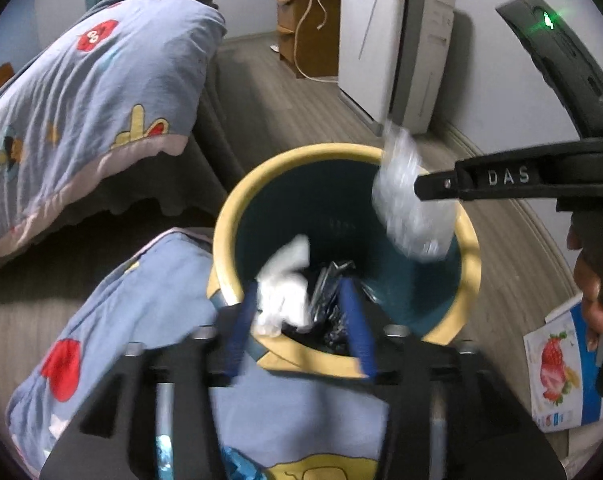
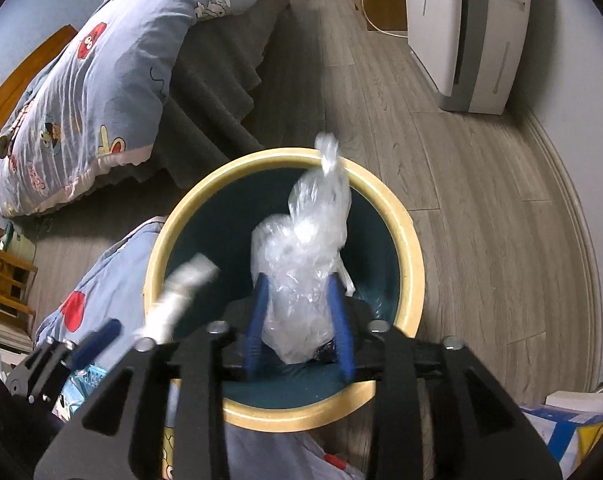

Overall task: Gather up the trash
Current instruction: 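Carry both items over the bin and open both grippers to drop them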

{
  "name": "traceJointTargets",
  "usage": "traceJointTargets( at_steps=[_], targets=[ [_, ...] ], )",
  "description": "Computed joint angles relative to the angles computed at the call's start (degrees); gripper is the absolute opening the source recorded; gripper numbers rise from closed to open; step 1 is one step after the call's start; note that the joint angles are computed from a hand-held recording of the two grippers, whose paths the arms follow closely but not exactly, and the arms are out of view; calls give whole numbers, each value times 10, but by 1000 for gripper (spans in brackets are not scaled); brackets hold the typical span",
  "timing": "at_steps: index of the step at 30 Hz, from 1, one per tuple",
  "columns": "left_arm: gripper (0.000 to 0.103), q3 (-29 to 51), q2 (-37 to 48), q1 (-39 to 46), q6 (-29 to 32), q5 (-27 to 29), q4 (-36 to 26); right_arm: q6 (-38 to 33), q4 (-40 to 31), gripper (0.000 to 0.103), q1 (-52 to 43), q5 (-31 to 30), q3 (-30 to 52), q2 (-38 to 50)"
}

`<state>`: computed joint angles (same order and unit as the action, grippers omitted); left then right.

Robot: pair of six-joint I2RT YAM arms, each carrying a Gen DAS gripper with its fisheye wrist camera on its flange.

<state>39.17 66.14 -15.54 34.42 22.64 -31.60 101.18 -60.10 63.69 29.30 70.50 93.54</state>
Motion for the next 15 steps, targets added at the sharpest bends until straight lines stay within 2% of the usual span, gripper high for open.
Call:
traceJointTargets(
  at_steps=[2, 4, 5, 7, 8, 15],
  targets=[
    [65, -1, -1, 4, -5, 1, 3, 3, -4, 46, 1, 2, 2, 1],
    [75, -2, -2, 10, -7, 1, 3, 6, -11, 64, 2, 8, 7, 3],
    [81, -5, -7, 14, -6, 4, 5, 8, -15, 69, 2, 13, 11, 4],
    [90, -12, -18, 26, -6, 8, 12, 20, -27, 95, 5, 26, 18, 6],
    [93, -15, -22, 31, -7, 8, 14, 25, -34, 98, 6, 31, 21, 8],
    [96, -6, -27, 101, 18, 20, -18, 34, -71, 97, -4, 6, 52, 36]
  ],
)
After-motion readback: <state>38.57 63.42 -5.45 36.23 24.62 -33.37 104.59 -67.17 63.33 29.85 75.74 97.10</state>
